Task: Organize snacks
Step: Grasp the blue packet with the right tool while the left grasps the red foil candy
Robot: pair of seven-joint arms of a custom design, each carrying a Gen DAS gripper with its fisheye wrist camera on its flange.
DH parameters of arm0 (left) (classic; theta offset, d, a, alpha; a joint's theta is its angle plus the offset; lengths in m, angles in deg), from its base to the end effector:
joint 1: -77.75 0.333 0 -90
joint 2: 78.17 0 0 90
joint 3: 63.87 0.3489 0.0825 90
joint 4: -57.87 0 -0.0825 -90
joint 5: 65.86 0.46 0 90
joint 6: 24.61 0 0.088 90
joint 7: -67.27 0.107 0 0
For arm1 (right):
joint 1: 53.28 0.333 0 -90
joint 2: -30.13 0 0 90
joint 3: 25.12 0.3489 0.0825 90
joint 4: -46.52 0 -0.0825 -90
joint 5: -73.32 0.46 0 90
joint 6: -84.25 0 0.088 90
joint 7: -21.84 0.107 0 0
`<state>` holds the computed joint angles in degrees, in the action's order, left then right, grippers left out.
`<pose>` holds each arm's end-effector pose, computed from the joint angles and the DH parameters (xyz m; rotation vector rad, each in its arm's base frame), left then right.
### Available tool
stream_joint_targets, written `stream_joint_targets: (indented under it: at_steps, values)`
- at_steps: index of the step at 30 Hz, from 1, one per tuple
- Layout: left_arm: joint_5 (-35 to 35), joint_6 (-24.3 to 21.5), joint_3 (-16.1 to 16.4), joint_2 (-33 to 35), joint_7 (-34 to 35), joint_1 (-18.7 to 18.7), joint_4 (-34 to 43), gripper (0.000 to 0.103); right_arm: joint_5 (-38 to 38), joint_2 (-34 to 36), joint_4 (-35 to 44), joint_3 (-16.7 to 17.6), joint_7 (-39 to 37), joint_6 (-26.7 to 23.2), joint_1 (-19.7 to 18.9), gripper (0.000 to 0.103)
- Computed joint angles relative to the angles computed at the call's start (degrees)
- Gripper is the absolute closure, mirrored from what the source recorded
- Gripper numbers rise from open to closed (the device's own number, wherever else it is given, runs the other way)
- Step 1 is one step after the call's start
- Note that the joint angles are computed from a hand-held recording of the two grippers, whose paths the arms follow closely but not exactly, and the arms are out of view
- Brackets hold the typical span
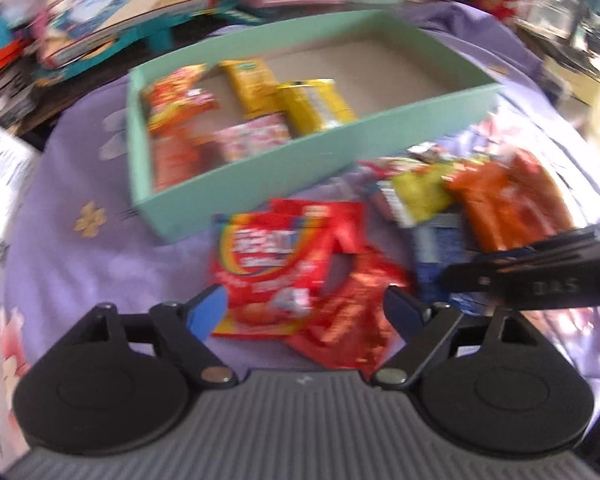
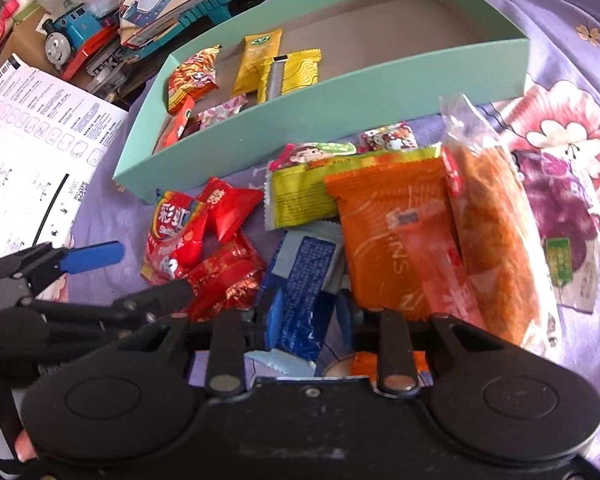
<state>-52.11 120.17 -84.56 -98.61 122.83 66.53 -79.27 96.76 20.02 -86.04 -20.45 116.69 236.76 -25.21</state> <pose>0.4487 -0.2920 0.4897 -1.7821 2.0277 -0.5267 0.4942 0.3056 0.4631 -1.9627 1.6453 0.0118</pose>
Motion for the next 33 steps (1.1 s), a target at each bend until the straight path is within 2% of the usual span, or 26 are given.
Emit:
stream_joint_targets:
  at_steps: [3, 9, 10, 11, 15, 18, 19, 23, 25, 27, 28, 29, 31, 32, 33]
  values:
    - [-2.06, 0.59, 0.67, 2.05, 3.49, -1.75, 1.26, 0.039, 3.62, -0.91, -0.59, -0.99, -1.2, -1.42, 0.48, 0.078]
    - [-1.01, 1.65, 0.55, 5.97, 5.38, -2.44, 3.18, 0.043, 9.63, -2.49, -2.03, -2.11, -2.61, -0.82, 0.84, 0.078]
    - [-0.5, 2.03, 0.57, 5.93, 5.62, -2.56, 3.0, 0.047, 9.72, -2.51, -1.99, -2.05, -2.58, -0.63, 0.79, 0.077]
    - [-1.72, 2.22, 1.17, 5.91, 7.0, -3.2, 2.89, 0.061, 9.4, -2.36, -1.79, -1.91, -2.37, -0.58, 0.68, 0.076]
    - [-2.73, 2.08, 1.43, 4.38, 6.91, -3.4, 1.45, 0.062, 7.14, -0.87, -0.28, -0.99, -0.94, -0.4, 0.23, 0.071]
    - [-5.13, 2.13, 2.22, 1.98, 6.14, -2.9, -0.82, 0.062, 3.37, 0.76, 1.2, 0.3, 1.36, 0.2, -0.2, 0.06]
    - [-5.31, 1.79, 2.17, 1.38, 5.66, -2.44, -1.24, 0.062, 1.76, 1.27, 1.72, 0.77, 2.34, 0.31, -0.35, 0.059]
    - [-6.68, 1.28, 2.49, -0.32, 4.99, -1.35, -2.56, 0.06, -4.62, 3.17, 3.64, 2.32, 6.13, 0.73, -0.61, 0.039]
    - [-7.92, 1.65, 2.84, -0.83, 5.54, -1.33, -3.13, 0.059, -8.74, 4.29, 4.58, 3.13, 8.97, 0.95, -0.87, 0.037]
    - [-8.17, 1.85, 2.56, -0.83, 5.9, -1.08, -3.26, 0.055, -12.53, 5.2, 4.99, 3.74, 11.04, 1.78, -0.93, 0.043]
    - [-8.18, 1.92, 2.39, -0.69, 6.01, -0.96, -3.19, 0.053, -14.62, 5.53, 5.13, 4.01, 11.99, 2.06, -0.96, 0.056]
    - [-8.18, 2.06, 2.18, -0.41, 6.03, -0.91, -3.08, 0.049, -17.72, 5.63, 5.07, 4.31, 13.59, 2.36, -1.16, 0.062]
    - [-6.89, 2.49, 1.22, 0.46, 5.62, -0.54, -2.72, 0.042, -17.21, 5.55, 4.8, 3.85, 12.18, 2.63, -0.93, 0.064]
    - [-5.56, 2.7, 0.5, 0.89, 5.09, -0.25, -2.59, 0.042, -16.05, 5.36, 4.58, 3.54, 11.03, 2.62, -0.8, 0.064]
    - [-5.09, 2.64, 0.41, 1.49, 5.47, -0.46, -2.34, 0.047, -15.38, 5.11, 4.36, 3.34, 10.48, 2.49, -0.77, 0.064]
